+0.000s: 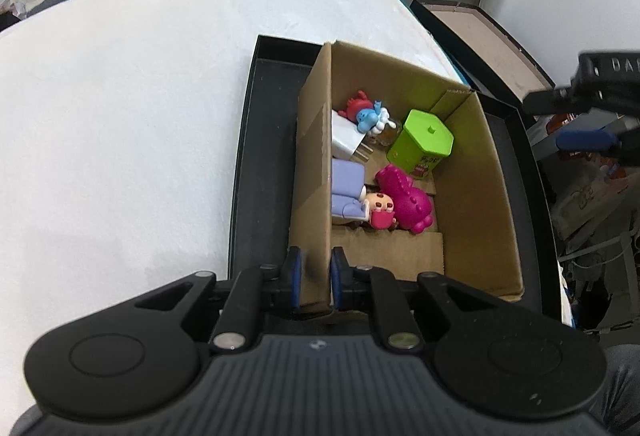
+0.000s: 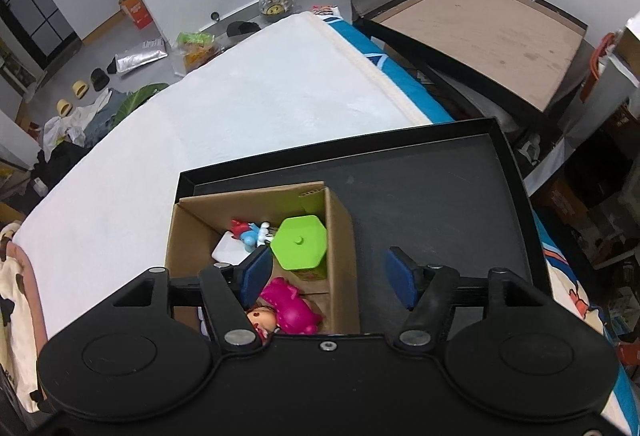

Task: Organize rigid objects

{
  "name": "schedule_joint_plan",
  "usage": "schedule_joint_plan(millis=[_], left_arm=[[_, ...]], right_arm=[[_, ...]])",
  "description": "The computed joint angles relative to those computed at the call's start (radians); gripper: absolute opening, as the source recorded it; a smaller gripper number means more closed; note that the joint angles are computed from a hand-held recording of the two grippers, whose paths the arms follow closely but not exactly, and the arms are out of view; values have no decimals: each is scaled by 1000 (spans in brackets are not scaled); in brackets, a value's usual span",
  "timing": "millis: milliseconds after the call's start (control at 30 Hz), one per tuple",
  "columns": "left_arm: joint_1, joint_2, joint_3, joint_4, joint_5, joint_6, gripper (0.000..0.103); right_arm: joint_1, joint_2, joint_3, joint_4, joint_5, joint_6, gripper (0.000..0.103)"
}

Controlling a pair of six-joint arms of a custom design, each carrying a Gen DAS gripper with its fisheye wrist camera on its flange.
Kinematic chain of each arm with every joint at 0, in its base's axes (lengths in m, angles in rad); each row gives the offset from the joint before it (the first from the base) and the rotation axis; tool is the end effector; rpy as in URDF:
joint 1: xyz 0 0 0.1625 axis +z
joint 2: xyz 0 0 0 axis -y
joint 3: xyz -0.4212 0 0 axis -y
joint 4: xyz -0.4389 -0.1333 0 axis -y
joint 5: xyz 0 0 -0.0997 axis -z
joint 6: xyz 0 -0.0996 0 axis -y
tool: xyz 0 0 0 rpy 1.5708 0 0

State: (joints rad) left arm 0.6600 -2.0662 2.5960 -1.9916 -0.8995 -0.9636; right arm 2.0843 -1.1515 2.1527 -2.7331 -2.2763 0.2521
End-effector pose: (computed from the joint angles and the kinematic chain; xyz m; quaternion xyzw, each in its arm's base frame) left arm -0.0929 -0.3193 0.2229 -0.0070 0.9429 -0.2346 0.2362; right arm 0.3147 -0.4181 0.1188 0.0943 -0.9310 0.1987 0.2912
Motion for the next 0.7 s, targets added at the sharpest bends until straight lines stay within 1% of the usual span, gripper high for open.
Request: schedule_joint_plan(millis=[167,367,500,533,600,667,700], left_arm=[[-48,-28,-26,86,26,-56,14],[-130,-75,-62,204,55,-131,15],[-184,-83,-88,277,66,-190,15],[-196,-83,-96,294,62,-199,16],[-210,-77,-108,309,56,-203,19],[-233,-67,-124,350,64,-235,31],[-248,-65,-131,372,70,-248,35]], right_arm=[[2,-48,35,-20,6,-3,71],[21,-103,79,-59,-10,-39,86],[34,-137,102,-67,-23,-44,91],[37,-147,110,-69,-26,-44,92],[41,-170,125,-72,-30,-40,97],[47,-194,141,-81,-31,-40,100],[50,-205,149,-86,-31,-43,102]])
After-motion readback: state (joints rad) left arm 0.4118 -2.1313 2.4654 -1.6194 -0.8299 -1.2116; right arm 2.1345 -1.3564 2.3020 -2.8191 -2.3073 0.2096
